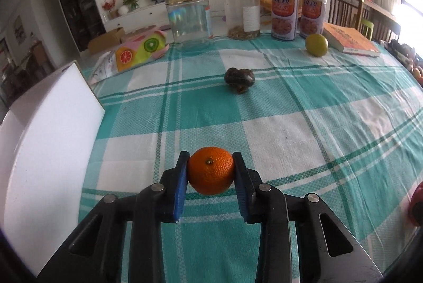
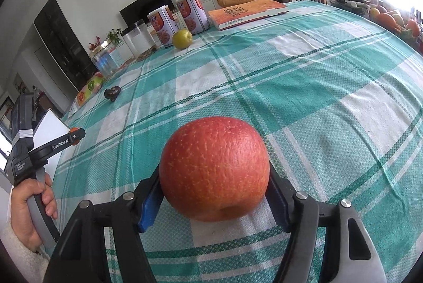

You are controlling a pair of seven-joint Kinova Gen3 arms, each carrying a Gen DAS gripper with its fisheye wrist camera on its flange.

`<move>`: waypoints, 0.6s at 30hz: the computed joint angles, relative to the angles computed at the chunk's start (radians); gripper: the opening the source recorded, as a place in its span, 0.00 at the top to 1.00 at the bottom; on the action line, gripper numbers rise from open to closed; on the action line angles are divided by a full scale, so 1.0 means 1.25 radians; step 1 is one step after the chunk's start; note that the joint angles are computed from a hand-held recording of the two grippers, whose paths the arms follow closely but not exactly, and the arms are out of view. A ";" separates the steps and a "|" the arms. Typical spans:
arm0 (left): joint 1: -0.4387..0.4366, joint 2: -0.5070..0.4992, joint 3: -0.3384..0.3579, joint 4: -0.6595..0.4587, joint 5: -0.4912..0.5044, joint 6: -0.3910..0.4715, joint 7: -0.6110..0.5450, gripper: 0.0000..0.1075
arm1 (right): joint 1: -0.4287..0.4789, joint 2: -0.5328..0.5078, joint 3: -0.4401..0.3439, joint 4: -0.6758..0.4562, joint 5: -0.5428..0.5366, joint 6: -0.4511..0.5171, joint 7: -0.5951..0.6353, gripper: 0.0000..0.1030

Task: Organize fruits
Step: 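Grasp the tangerine with the left gripper, then carry tangerine and apple into the white box and open both grippers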

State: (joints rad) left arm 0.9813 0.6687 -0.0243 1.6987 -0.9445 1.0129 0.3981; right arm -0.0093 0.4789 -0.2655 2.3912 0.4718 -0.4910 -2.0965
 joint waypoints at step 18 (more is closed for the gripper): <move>0.101 -0.051 0.058 -0.056 0.010 0.156 -0.046 0.69 | 0.010 -0.024 0.024 0.098 0.053 -0.135 -0.008 0.34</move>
